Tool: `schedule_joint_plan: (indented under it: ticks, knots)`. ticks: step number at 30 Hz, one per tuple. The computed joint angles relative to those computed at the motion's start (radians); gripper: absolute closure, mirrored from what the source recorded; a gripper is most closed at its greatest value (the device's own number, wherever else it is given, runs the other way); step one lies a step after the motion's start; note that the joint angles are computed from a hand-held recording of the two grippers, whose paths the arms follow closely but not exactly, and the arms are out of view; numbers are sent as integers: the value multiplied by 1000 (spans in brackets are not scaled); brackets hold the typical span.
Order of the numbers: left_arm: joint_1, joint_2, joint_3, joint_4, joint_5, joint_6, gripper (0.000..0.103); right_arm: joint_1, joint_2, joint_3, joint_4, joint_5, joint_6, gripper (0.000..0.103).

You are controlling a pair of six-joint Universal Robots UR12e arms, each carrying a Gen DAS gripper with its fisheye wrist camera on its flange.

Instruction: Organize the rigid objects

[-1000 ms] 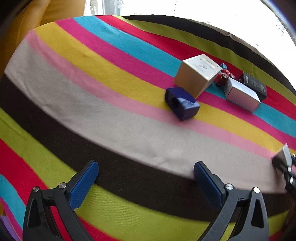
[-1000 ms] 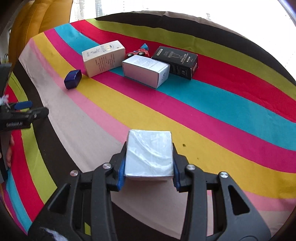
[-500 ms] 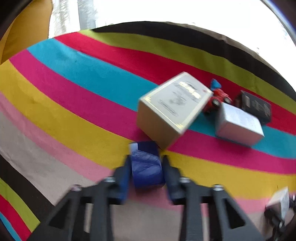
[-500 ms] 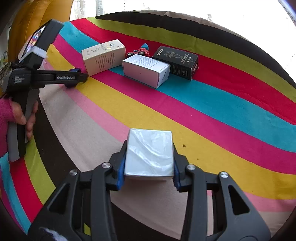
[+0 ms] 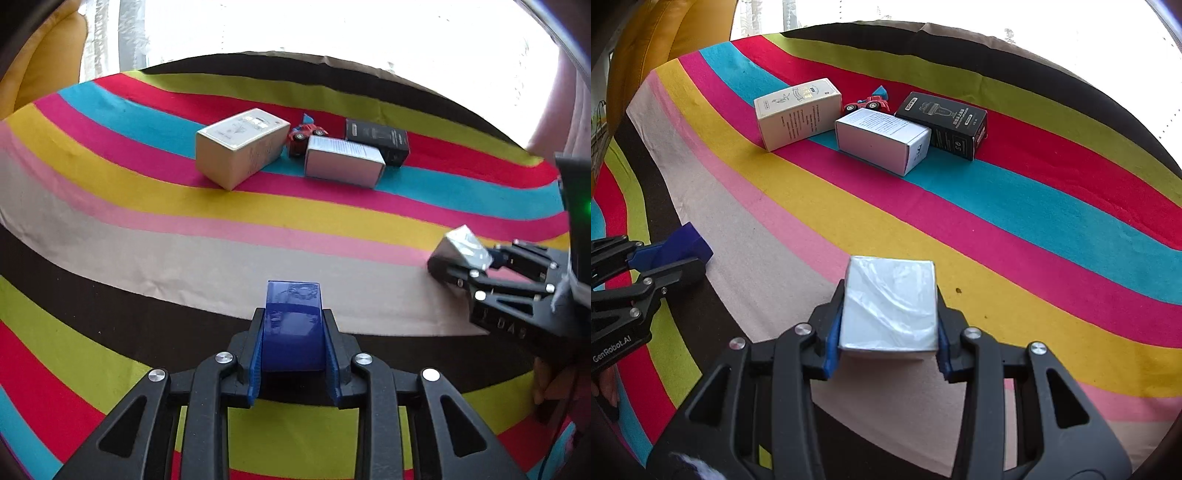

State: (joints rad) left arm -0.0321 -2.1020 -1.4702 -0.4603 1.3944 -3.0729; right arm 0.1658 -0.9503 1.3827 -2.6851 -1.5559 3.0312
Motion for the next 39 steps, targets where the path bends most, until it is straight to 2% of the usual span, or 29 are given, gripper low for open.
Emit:
schedule_joint_plan:
  ticks: [3, 6, 7, 16, 25, 27, 30, 34, 39]
  knots:
    - [4, 2, 0, -2, -6, 0, 73, 1, 1, 0, -2, -8, -5, 60]
    - [15, 32, -53, 19, -3, 18, 73, 0, 1, -1, 0, -3, -3, 60]
    - [6, 11, -31, 19, 6, 12, 73, 0, 0, -1, 0, -2, -2, 60]
    - [-28, 17, -43, 39, 124, 65, 74, 0, 0, -1, 3, 5, 4, 60]
    - [-28, 14, -41, 38, 138, 58, 74, 0, -1, -1, 6, 5, 15, 60]
    - [-25, 14, -42, 36, 130, 53, 74, -1, -7, 2, 18, 10, 50, 59]
    - [-23, 14, -42, 36, 123, 48, 73, 9, -29, 30, 26, -20, 89, 59]
    - [-24, 17, -45, 37, 126, 50, 73, 24, -72, 104, -16, -31, 106, 59]
    - [-22, 18, -46, 35, 123, 48, 73, 33, -123, 192, -69, -39, 97, 59]
